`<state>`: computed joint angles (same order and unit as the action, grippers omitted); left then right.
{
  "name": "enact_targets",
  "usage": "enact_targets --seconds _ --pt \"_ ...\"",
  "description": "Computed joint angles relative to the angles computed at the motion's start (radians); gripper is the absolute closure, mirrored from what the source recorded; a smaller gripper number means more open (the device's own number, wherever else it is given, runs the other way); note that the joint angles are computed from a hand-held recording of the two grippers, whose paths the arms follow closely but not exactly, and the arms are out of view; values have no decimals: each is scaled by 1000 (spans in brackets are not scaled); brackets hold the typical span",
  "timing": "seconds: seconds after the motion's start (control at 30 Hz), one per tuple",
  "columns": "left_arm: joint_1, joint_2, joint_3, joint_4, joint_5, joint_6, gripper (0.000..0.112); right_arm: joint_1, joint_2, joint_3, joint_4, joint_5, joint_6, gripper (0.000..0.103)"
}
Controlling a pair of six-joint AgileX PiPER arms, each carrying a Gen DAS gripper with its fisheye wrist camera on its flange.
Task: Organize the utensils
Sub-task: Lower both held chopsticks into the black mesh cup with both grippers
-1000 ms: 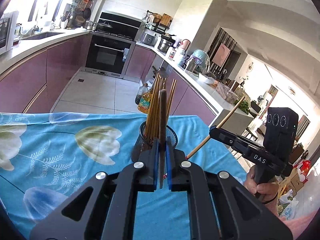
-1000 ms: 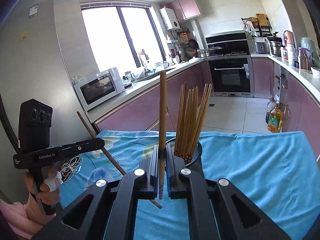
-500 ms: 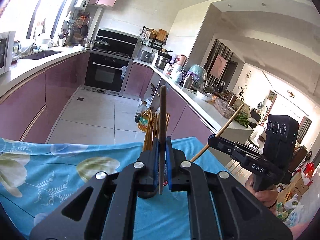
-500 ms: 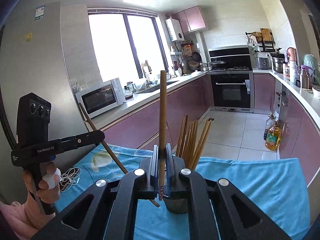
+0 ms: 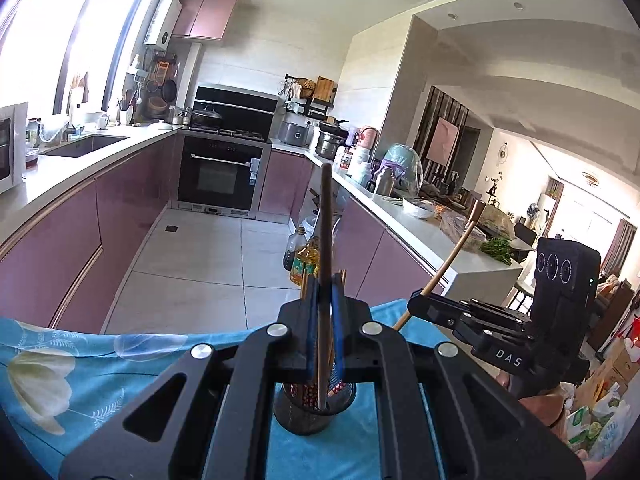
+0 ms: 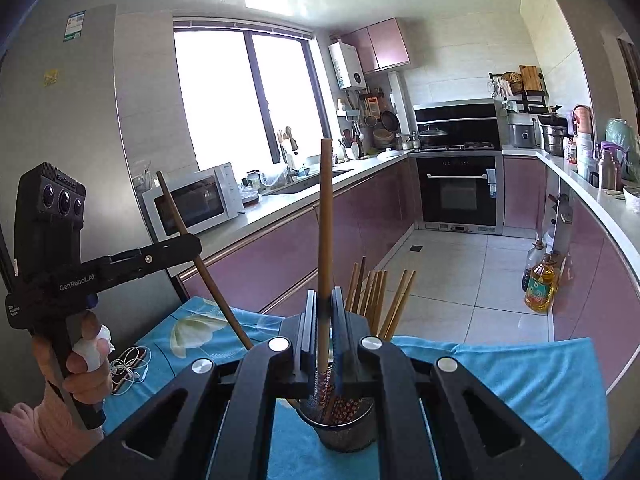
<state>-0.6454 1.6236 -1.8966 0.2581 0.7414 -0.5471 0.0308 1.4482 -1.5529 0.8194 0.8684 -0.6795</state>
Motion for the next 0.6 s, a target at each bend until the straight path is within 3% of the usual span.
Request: enact_targets --seconds 0.1,0.6 --pt "-15 27 -17 42 16 -19 105 15 11 0 -18 -10 10 97" --pt "-14 153 -109 -10 106 65 105 44 73 -8 -75 -9 54 97"
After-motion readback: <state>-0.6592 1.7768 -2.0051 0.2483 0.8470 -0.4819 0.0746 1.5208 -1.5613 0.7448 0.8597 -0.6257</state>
